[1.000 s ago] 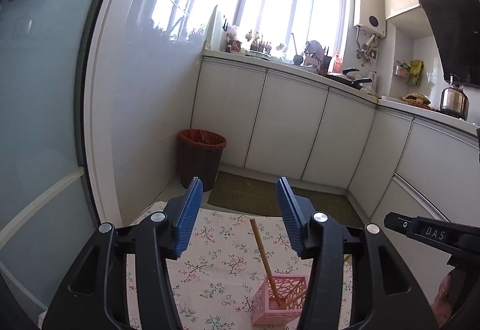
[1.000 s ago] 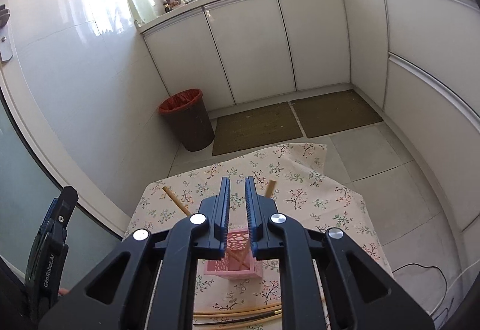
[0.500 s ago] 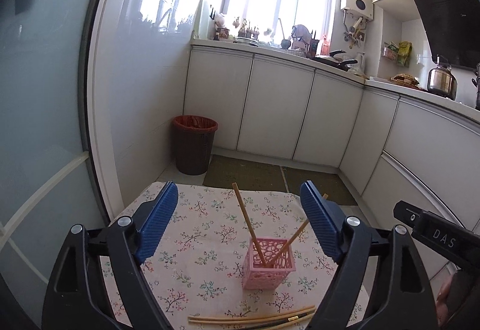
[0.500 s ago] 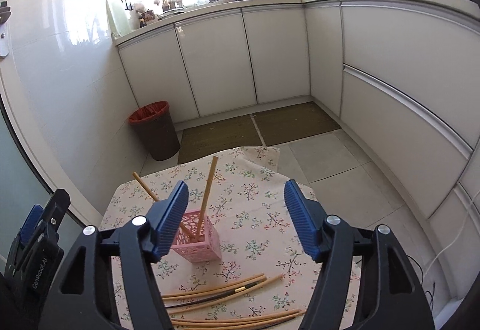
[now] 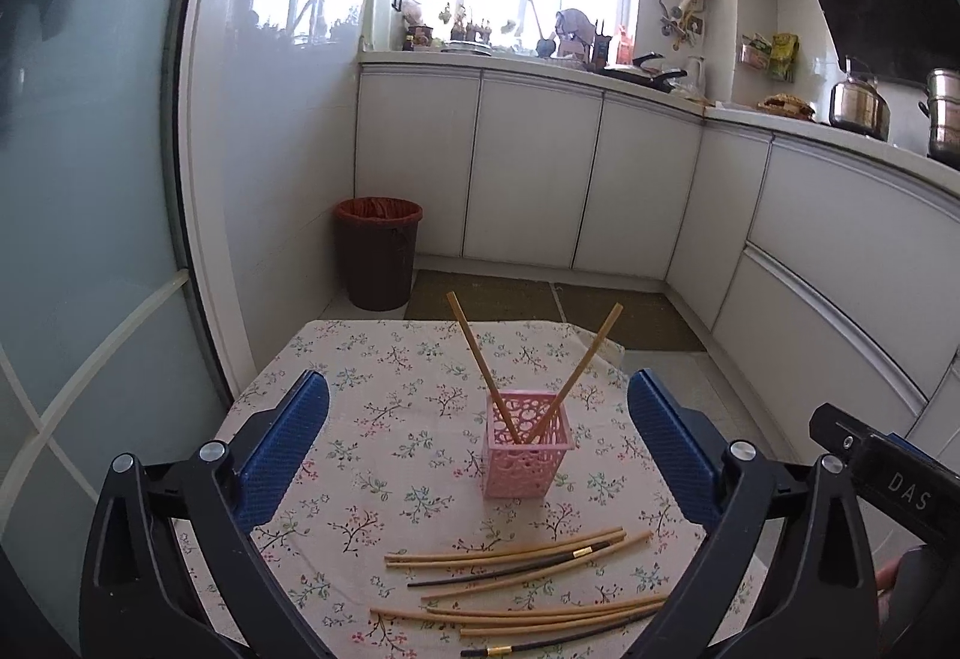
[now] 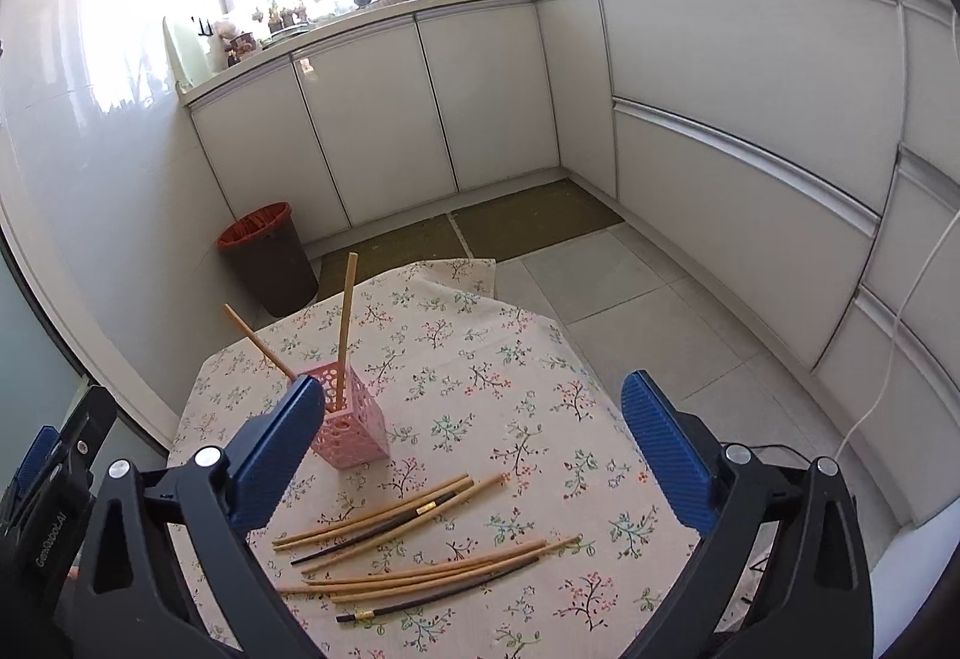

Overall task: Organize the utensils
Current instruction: 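Move both open tools back toward the remaining chopsticks, then grasp another chopstick with the left tool while the right tool grasps one too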

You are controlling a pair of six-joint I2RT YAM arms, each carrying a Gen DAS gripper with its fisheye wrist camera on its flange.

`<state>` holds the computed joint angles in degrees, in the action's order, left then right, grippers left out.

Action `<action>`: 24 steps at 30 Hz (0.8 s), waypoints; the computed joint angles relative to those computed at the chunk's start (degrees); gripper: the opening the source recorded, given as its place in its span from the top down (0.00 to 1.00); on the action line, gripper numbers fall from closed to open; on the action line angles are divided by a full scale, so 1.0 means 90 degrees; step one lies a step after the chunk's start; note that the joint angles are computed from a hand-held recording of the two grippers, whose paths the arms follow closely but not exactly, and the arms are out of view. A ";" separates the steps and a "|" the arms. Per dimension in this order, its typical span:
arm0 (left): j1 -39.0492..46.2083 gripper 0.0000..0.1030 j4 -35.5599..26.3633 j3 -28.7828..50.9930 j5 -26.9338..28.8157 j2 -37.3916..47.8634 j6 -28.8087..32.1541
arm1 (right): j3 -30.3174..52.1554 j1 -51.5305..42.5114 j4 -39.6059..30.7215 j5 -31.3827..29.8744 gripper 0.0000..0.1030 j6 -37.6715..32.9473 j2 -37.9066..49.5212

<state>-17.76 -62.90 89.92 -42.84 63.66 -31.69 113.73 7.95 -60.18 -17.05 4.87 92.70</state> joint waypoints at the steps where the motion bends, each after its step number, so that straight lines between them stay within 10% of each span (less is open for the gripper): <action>1: 0.0026 0.07 -0.0115 0.0055 0.0156 0.0056 0.0045 | -0.0178 -0.0216 -0.0073 -0.0247 0.06 -0.0032 -0.0080; 10: 0.1020 0.07 -0.1195 0.0771 0.3843 0.1850 0.1488 | -0.1205 -0.1881 -0.1243 -0.1273 0.06 -0.0679 -0.0077; 19: 0.0615 0.09 -0.1359 0.1132 0.4842 0.3967 0.2309 | -0.1130 -0.2583 -0.1738 -0.1494 0.06 -0.1363 0.0286; 24: 0.0494 0.30 -0.1929 0.1947 0.4939 0.5029 0.2635 | -0.0867 -0.2656 -0.1784 -0.1491 0.06 -0.1268 0.0543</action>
<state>-13.32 -80.26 107.44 1.61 108.92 -7.97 105.93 -15.96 -76.24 -30.47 -6.55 97.59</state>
